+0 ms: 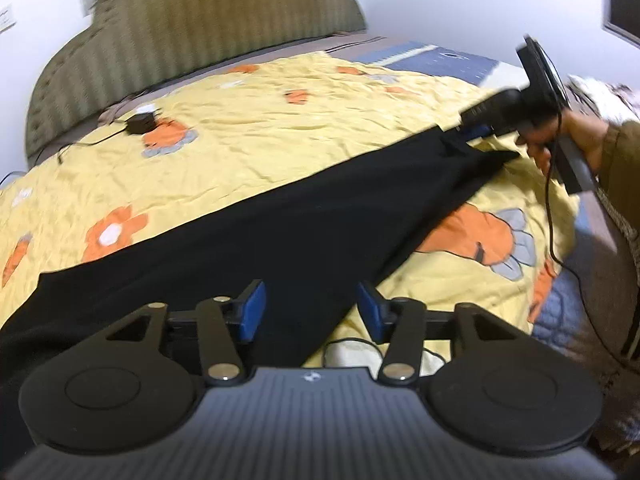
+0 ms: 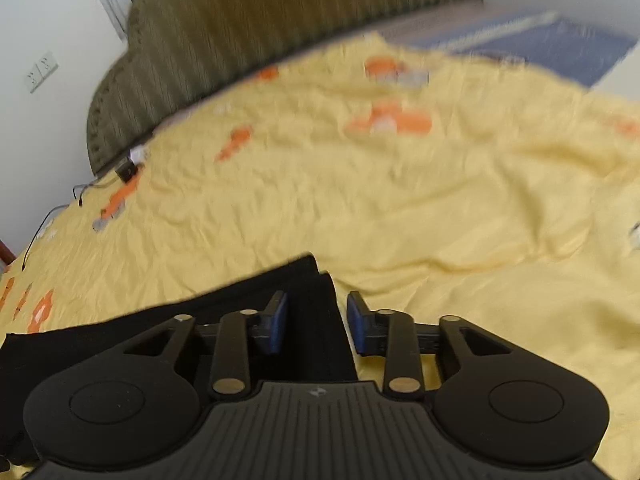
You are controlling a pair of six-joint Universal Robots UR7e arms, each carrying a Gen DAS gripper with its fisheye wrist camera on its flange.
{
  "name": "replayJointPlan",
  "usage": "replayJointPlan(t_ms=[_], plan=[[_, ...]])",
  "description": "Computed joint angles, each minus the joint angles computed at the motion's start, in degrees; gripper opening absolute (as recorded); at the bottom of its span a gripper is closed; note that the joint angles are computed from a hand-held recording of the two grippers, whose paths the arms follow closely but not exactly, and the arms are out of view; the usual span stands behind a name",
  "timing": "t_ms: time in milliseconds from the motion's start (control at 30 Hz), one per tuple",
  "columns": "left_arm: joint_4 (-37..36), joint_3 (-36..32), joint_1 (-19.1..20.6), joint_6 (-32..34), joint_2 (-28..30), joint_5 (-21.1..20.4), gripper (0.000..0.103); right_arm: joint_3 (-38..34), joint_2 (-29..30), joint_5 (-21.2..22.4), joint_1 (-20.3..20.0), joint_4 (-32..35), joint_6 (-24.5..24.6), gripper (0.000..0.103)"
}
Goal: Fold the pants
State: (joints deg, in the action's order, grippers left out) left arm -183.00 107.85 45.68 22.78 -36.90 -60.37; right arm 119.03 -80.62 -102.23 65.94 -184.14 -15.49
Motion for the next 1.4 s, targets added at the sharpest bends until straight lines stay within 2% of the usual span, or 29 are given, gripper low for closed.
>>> replayJointPlan(t_ms=[33,133,200,333,400,533,633,700,800,967,1067,1200,1233,1300,1400], plan=[[-0.4,0.0,0.0,-0.1,0.0,0.7,0.049,0.2,0.2,0.7,-0.4,-1.0,-0.8,0.031],[-1.1,0.2,-0.1,-0.2,-0.3,2.8,0.056,1.3,0.3,0.1,0.1,-5.9,-3.3,0.009],[-2.5,0.8,0.1,0.5,-0.5,4.0,0.058,1.8,-0.2,1.7,0.0,-8.0,-4.8,0.004],[-3.4,1.3,0.7,-1.2,-1.3,7.4,0.059,0.5,0.7,0.7,0.6,-9.8,-5.5,0.003],[-5.4,2.9,1.1,-1.9,-2.5,9.1,0.06,0.7,1.5,-1.7,1.7,-12.8,-5.4,0.004],[-8.8,6.3,2.1,-1.7,-5.5,14.6,0.068,2.4,0.7,0.0,4.0,-12.0,-9.1,0.004],[-14.9,8.3,3.4,0.1,-7.6,21.3,0.079,2.6,2.3,-1.8,7.8,-11.6,-12.6,0.004],[-17.7,9.0,4.6,0.2,-9.4,24.6,0.081,2.4,3.7,-2.2,10.5,-9.8,-13.4,0.004],[-17.4,9.7,6.9,-1.7,-13.5,27.7,0.083,2.2,6.4,0.1,14.4,-8.0,-13.9,0.004],[-13.5,11.9,9.5,-4.1,-20.5,30.7,0.081,0.7,14.6,2.7,23.2,-5.6,-16.0,0.005],[-11.4,13.3,10.7,-7.6,-24.4,32.7,0.08,-0.2,21.6,2.3,29.8,-7.5,-22.4,0.005],[-13.7,12.8,11.6,-7.6,-25.8,38.7,0.081,-3.5,33.5,-0.3,39.2,-13.1,-36.8,0.006],[-13.9,12.8,11.9,-7.7,-26.4,39.5,0.084,-4.5,35.6,-0.2,40.8,-13.1,-38.8,0.006],[-12.8,13.4,12.3,-8.8,-27.9,40.6,0.088,-7.4,40.1,0.3,44.0,-12.8,-40.3,0.007],[-13.1,14.3,12.6,-8.7,-29.4,40.8,0.089,-11.7,45.5,-0.4,47.1,-11.5,-42.1,0.017]])
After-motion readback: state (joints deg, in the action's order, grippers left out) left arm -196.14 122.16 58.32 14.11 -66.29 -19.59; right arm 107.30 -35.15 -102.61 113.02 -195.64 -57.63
